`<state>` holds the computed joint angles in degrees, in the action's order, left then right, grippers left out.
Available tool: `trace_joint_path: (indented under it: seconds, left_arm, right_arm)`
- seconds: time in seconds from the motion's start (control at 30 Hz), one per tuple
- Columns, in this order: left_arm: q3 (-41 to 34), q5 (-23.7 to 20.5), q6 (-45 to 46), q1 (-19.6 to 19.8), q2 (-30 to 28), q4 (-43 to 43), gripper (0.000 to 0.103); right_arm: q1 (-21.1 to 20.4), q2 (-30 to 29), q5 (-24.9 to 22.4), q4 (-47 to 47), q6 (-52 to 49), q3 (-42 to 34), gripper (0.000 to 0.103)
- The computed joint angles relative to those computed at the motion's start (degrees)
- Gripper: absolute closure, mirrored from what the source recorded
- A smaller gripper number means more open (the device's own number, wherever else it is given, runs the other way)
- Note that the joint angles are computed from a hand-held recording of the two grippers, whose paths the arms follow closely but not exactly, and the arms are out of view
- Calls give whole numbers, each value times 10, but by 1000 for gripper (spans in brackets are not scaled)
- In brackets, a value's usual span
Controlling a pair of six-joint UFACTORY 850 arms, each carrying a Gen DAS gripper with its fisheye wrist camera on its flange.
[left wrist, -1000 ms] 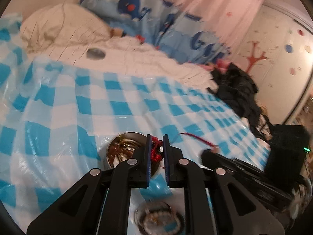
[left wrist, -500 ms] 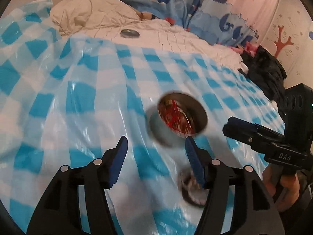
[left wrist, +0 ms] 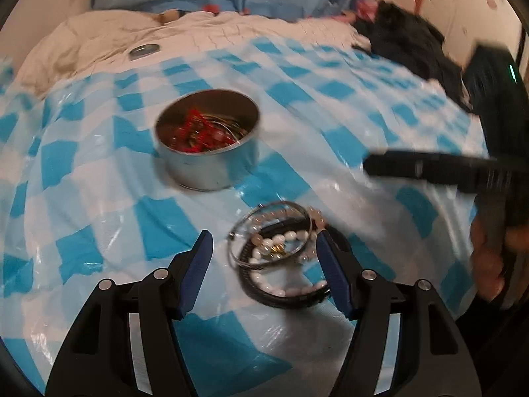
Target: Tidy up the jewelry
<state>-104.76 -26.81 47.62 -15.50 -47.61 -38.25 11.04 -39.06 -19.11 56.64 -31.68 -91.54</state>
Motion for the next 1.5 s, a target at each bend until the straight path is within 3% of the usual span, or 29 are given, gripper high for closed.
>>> trace_joint_path:
  seconds: [0.23, 0.37, 0.43, 0.5, 0.63, 0.73, 0.9, 1.0, 1.03, 1.1, 1.13, 1.27, 1.5]
  left_arm:
    - [18, 47, -17, -11, 5, 49, 45]
    - [20, 57, -5, -22, 6, 89, 79]
    - [30, 70, -6, -28, 13, 118, 90]
    - [21, 53, 0, -26, 9, 105, 101]
    - [0, 5, 35, -6, 1, 12, 102]
    - [-14, -40, 69, 21, -3, -97, 102]
    - [-19, -75, 88, 50, -3, -201, 102]
    - [-19, -76, 86, 57, -2, -215, 102]
    - [-18, -74, 85, 58, -1, -216, 102]
    - [-12, -73, 90, 59, 2, -222, 102]
    - [-10, -71, 90, 59, 4, -223, 102]
    - [-12, -71, 92, 62, 5, -229, 102]
    - [-15, -80, 113, 63, 8, -261, 102]
  right_arm:
    - [-3, -3, -20, 38, -29, -4, 26]
    - [-1, -8, -33, 22, -23, -10, 26]
    - [1, -11, -37, 14, -20, -14, 26]
    - [3, -13, -43, 12, -26, -17, 26]
    - [12, -21, -52, 1, -38, -26, 26]
    - [27, -25, -36, -63, -9, -35, 26]
    - [48, -52, -45, -136, 14, -73, 26]
    - [58, -71, -45, -206, 71, -96, 39]
    - [58, -76, -48, -202, 69, -101, 53]
    - [58, -82, -48, -206, 76, -109, 68]
    - [57, -83, -48, -200, 72, -109, 83]
    - [53, -68, -33, -128, 7, -88, 94]
    - [45, -30, -4, 109, -226, -41, 95]
